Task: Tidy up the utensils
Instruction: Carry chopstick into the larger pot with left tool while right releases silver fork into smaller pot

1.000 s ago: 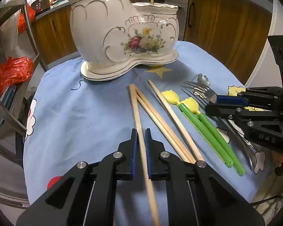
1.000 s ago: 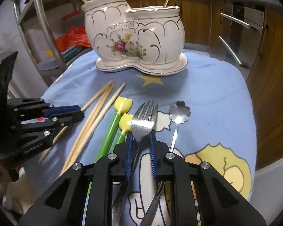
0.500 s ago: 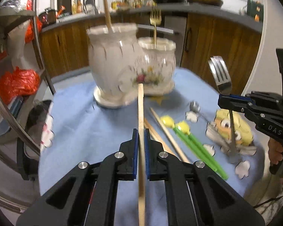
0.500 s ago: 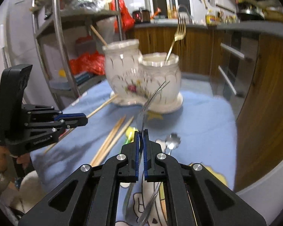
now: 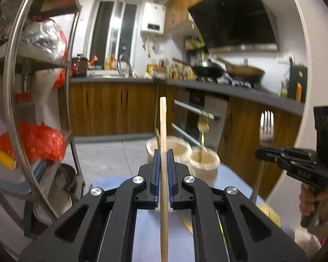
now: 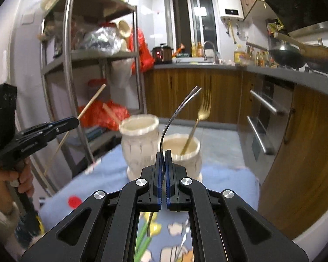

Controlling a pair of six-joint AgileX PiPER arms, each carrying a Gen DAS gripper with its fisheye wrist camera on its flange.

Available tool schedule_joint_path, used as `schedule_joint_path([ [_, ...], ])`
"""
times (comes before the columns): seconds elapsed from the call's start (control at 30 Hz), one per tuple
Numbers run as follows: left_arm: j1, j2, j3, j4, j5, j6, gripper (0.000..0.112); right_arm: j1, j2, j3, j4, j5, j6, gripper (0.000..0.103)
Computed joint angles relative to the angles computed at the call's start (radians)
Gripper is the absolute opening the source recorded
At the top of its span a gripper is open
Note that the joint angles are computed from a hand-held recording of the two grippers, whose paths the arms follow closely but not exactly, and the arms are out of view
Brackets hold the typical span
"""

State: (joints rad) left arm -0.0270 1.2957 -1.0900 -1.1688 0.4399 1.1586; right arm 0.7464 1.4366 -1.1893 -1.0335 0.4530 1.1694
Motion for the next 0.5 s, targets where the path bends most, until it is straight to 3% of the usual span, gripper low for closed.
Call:
schedule_joint_path([
  [0.1, 0.013, 0.052, -0.080, -0.022, 0.025, -0.005, 0.006, -0.016, 0.022, -0.067, 0.017, 0.007, -0.039, 0.004],
  [0.33, 0.004, 0.195, -0.265, -0.174, -0.007, 0.108, 0.006, -0.088, 0.093, -0.207, 0.131, -0.010, -0.165, 0.004],
  [0.5, 0.024, 0.356, -0.420, -0.239, 0.024, 0.099, 0.006, -0.103, 0.144, -0.272, 0.068, -0.009, -0.118, 0.004],
])
